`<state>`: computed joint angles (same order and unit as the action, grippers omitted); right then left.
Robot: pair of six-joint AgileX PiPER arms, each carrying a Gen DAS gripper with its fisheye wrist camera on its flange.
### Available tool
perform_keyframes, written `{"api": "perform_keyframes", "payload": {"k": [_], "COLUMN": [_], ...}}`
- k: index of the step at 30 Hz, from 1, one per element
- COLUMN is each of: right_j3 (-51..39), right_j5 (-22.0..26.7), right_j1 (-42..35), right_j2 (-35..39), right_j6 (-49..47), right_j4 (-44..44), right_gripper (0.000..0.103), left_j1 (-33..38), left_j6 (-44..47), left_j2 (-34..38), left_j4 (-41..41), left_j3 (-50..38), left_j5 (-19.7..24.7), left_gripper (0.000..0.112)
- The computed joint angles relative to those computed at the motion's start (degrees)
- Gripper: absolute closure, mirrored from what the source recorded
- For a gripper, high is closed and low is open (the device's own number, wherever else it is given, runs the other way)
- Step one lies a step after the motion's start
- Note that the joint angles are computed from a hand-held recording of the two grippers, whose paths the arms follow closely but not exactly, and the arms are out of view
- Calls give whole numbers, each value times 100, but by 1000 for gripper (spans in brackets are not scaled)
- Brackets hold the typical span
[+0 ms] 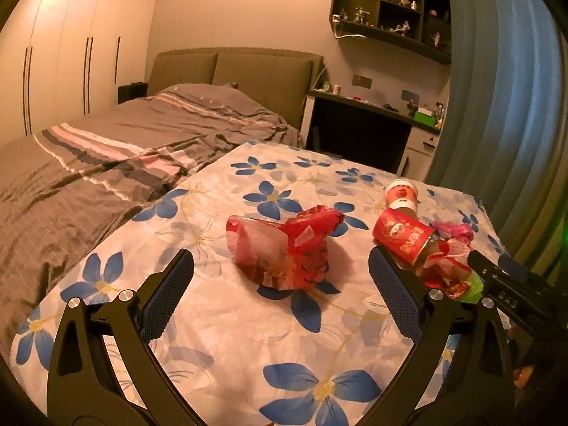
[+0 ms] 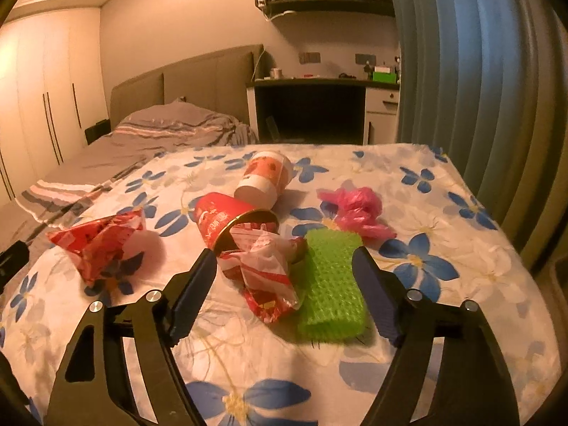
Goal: Collect trash
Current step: 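Grasp the red snack wrapper with the left tool while the right tool grasps the white wrapper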
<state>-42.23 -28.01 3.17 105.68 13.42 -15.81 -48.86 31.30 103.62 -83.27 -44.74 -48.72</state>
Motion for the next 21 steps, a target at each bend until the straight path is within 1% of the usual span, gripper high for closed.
{"api": "perform_keyframes", "payload": {"k": [5, 7, 8, 9, 11, 12, 13, 14, 16, 18, 21], "right_j3": [-452, -614, -674, -739, -760, -736, -692, -650, -550, -374, -161], "right_j5": [350, 474, 517, 577, 555, 528, 510, 494, 389, 277, 145], "right_j1": [15, -23, -39, -51, -79, -82, -76, -92, -203, -293, -459], "right_j2": [320, 439, 486, 541, 582, 568, 543, 518, 440, 298, 53], "right_j6": [524, 1029, 1224, 1428, 1651, 1628, 1498, 1516, 1857, 1958, 2316], "right_j4": [-461, -986, -1197, -1438, -1742, -1742, -1674, -1729, -2106, -2213, -2624], "right_gripper": [42, 55, 60, 69, 73, 81, 84, 85, 85, 85, 85], "left_j1": [353, 498, 579, 660, 836, 880, 946, 968, 1055, 1132, 1307], "left_j6": [-37, -70, -85, -130, -327, -402, -492, -498, -567, -697, -962], "left_j2": [126, 168, 178, 183, 186, 197, 216, 226, 254, 267, 295], "left_j4": [283, 421, 470, 535, 717, 780, 886, 896, 997, 1132, 1450], "left_j3": [-125, -154, -161, -158, -137, -135, -131, -142, -160, -176, -218], "left_j5": [363, 455, 510, 568, 717, 752, 817, 856, 961, 1068, 1311], "left_gripper": [15, 15, 15, 15, 15, 15, 15, 15, 15, 17, 19]}}
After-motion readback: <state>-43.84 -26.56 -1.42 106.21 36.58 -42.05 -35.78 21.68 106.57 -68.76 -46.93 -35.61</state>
